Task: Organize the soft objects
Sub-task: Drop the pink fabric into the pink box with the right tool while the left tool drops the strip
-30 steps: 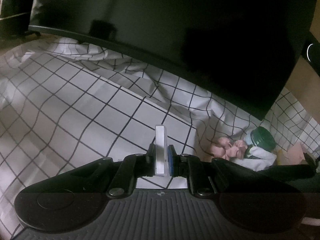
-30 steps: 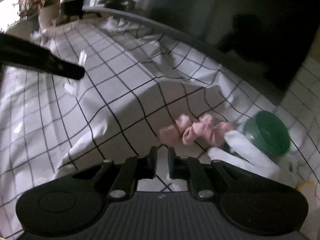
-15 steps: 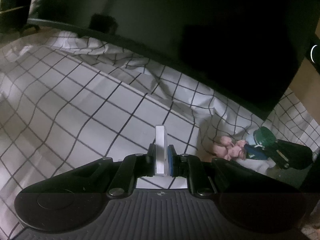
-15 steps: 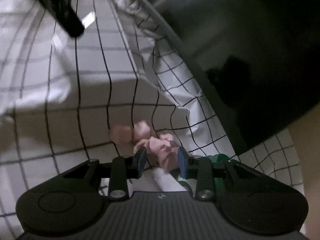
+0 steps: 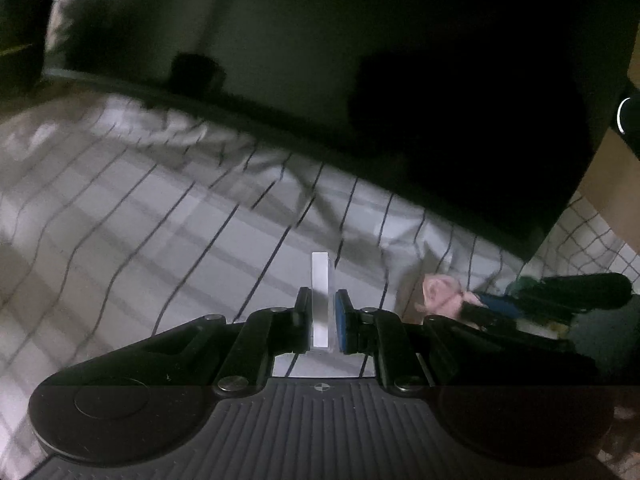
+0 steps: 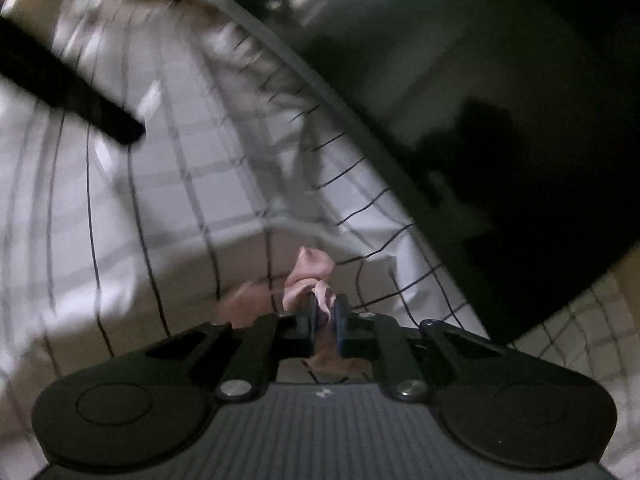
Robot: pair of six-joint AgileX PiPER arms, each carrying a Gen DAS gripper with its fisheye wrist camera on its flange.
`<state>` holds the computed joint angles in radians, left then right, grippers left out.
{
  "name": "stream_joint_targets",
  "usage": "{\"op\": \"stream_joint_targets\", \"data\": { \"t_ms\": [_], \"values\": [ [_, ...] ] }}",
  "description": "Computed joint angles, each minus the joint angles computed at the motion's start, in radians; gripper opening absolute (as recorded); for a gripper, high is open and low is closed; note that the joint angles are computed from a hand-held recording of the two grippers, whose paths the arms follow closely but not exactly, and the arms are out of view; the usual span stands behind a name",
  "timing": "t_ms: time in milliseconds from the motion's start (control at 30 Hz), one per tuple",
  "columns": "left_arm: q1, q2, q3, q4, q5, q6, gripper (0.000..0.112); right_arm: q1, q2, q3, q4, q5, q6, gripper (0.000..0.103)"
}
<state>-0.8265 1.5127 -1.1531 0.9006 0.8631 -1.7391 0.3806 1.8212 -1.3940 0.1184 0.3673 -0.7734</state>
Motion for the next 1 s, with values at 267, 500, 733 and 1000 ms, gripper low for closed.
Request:
{"op": "stream_joint_targets", "data": {
  "t_ms": [267, 500, 733, 1000],
  "values": [
    [0.102, 0.106, -0.182, -0.026, -0.106, 0.182, 0.015, -0.266, 0.023, -0.361, 0.496, 0.531, 0.003, 0.008],
    [0.16, 0.239, -0.419, -0.108, -0.111, 0.417, 0.015, -0.399, 0.073, -0.614, 0.578, 0.699, 0.171, 0.008],
    [0.145, 0.322, -0.61, -0.174, -0.071, 0.549, 0.015, -0.467, 0.011, -0.62, 0.569, 0.657, 0.139, 0.008],
    [0.044, 0.519, -0.988, -0.213, 0.044, 0.7, 0.015, -0.644, -0.073, -0.549, 0.689, 0.689, 0.014, 0.008]
  ]
}}
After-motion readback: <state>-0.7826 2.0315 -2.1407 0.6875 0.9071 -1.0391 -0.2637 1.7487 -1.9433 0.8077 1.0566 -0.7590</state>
